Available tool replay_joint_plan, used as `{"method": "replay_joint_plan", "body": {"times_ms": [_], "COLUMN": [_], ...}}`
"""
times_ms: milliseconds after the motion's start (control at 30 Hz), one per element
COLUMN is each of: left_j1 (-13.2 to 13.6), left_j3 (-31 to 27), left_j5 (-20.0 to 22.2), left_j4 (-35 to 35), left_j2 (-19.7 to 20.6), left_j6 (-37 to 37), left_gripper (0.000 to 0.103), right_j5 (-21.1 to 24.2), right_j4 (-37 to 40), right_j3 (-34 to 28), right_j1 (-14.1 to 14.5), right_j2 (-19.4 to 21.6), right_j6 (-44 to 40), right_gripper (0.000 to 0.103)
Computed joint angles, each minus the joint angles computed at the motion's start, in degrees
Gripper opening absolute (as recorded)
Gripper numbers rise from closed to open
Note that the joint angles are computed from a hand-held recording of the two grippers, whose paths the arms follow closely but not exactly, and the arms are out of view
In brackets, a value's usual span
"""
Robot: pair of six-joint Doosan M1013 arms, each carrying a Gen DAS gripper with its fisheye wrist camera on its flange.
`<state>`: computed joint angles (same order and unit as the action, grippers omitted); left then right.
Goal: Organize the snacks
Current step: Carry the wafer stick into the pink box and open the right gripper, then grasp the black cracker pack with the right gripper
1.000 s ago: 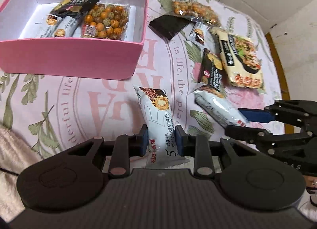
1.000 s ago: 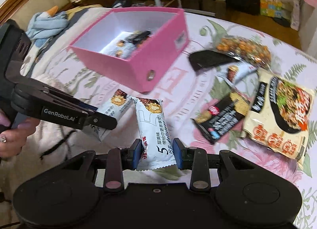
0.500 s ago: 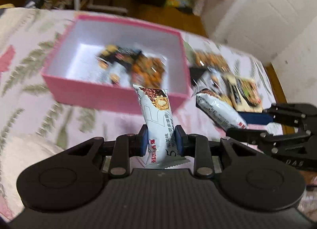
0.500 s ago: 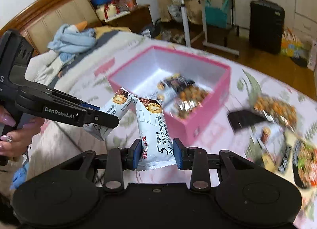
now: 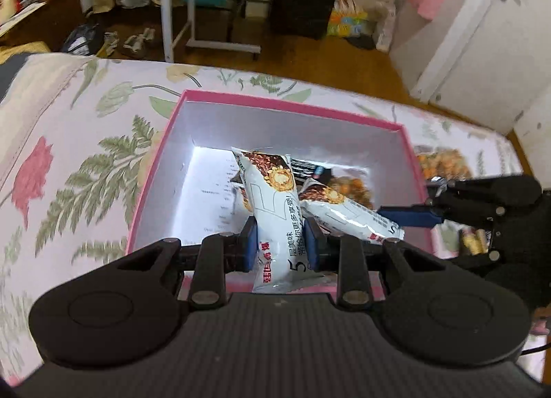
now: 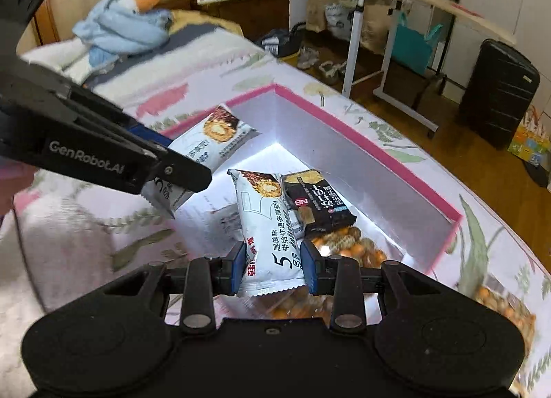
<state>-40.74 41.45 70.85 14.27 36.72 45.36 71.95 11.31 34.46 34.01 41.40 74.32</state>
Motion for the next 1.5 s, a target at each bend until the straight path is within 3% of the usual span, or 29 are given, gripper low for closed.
{"method": "replay_joint_plan", "body": {"times_ms": [167,333,467,567,733,900,1067,1167,1233,1500], "left_j1": [1.9,2.7,2.8,2.6,2.0,0.4,-1.7,-3.1,-3.7,-6.1], "left_j3": [-3.6,-5.9,-5.6,-3.7,-3.5,-4.2,-7.4,-10.2,-12.3,-22.6], "left_j5": [3.9,6.9,7.0,5.3,6.3,6.5,6.4,6.1,6.3,5.3], "left_j4": [-1.5,-2.2,-1.8,-1.0,-1.7,-2.4,-3.3,-1.8,-1.6,-6.4], "left_j2": [3.5,5.9,6.0,4.7,3.8,2.5,2.7,3.8,4.8,10.7], "left_j6": [5.7,7.3,5.4,4.7,4.3,6.0,9.5,11.2,12.0,16.9], "left_gripper": [0.027,0.029,0.046,0.049,0.049,0.051,0.055,0.059,0.060,0.071], "right_j5": [4.1,2.5,1.8,-0.5,-7.2,-13.1,-15.5,-16.9,-19.2,-23.2], "right_j4": [-0.6,-3.4,0.0,2.5,5.6,4.4,2.5,1.8,1.1,1.2], "right_j3": [-4.9,-2.7,-1.0,2.0,10.9,20.5,27.2,30.7,33.9,42.3], "right_j1": [0.3,0.9,-0.1,-1.3,-3.1,-4.4,-6.1,-7.0,-7.7,-10.0], "right_j2": [4.0,3.8,2.7,0.3,-6.4,-13.6,-18.8,-21.4,-23.6,-27.4], "right_j6": [2.2,6.0,8.3,9.0,10.5,15.0,20.2,21.1,22.9,28.6], "right_gripper": [0.039,0.040,0.048,0.048,0.049,0.055,0.056,0.058,0.066,0.068]}}
